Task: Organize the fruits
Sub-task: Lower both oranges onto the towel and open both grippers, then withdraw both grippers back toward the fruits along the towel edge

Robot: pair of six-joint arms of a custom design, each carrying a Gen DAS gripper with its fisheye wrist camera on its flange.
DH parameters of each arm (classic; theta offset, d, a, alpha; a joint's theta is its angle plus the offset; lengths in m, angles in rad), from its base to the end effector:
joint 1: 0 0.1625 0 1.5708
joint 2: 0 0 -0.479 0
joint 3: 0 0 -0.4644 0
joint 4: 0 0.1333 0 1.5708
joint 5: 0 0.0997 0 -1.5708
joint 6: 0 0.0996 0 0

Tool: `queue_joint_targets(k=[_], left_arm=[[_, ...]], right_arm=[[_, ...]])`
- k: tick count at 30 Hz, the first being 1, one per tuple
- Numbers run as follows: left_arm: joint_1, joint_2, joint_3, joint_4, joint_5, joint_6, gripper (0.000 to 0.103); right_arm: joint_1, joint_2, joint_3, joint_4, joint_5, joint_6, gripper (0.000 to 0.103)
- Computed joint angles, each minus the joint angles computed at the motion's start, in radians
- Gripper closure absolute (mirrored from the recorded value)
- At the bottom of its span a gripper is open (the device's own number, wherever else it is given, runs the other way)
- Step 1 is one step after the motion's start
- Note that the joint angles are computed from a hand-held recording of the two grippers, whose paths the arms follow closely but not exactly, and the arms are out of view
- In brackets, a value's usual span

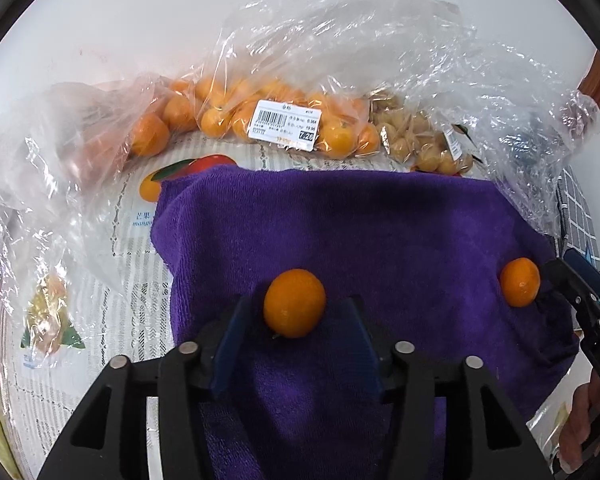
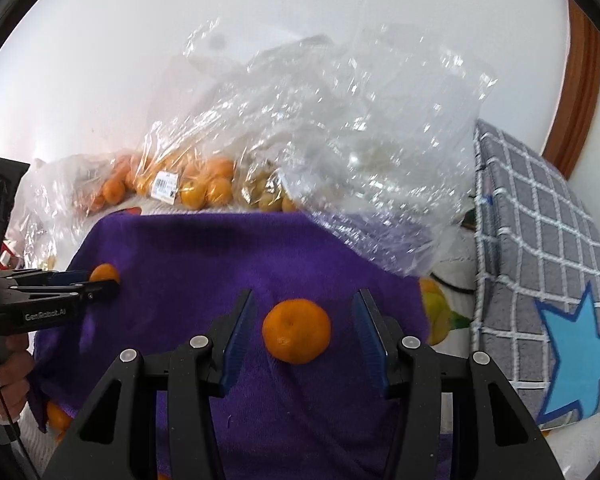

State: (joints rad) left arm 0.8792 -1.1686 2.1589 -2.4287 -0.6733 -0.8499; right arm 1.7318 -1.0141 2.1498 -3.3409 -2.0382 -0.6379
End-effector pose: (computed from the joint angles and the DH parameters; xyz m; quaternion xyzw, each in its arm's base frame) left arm -0.1772 -0.5451 0.1402 -0.0425 0.8985 -0.2588 0.3521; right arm 0.1806 -0.5601 0.1355 0.2929 -0.8796 0.2429 0.2855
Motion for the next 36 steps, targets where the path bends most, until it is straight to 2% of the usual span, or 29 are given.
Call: queue_joint_targets(k=[6, 9, 12, 17, 20, 23, 29, 36], left_arm=[[-0.025, -0.015, 0.001, -0.005, -0.012, 0.006, 0.044], [-0.048, -0.021, 0.022, -0.097, -0.027, 0.062, 0.038], [-0.083, -0.018, 0.032, -0.138, -0.019, 0.089, 0.037], [-0.140, -0.012, 0.021, -0.075, 0.029, 0.070, 0.036], [-0.186, -0.040, 0.049, -0.068, 0.083, 0.025, 0.036], [-0.218, -0.081, 0.091, -0.069, 0.076, -0.014, 0.037], [-0.281, -0.141, 0.145, 0.143, 0.084, -0.219, 0.037], [-0.350, -0.228, 0.246, 0.252, 0.067, -0.408, 0.037]], right_arm=[[0.016, -0.040, 0.018, 0.014, -0.018, 0.012, 0.053], [0.020, -0.065, 0.039, 0.026, -0.033, 0.022, 0.051], [0.028, -0.071, 0.058, 0.004, -0.069, 0.018, 0.049], [0.023, -0.115, 0.116, -0.022, -0.087, 0.012, 0.043], [0.019, -0.160, 0.147, -0.003, -0.092, 0.015, 0.043], [0.020, -0.197, 0.168, 0.012, -0.096, 0.011, 0.040], [0.010, -0.250, 0.229, 0.015, -0.068, 0.011, 0.040], [-0.011, -0.288, 0.295, 0.043, -0.008, 0.027, 0.040]])
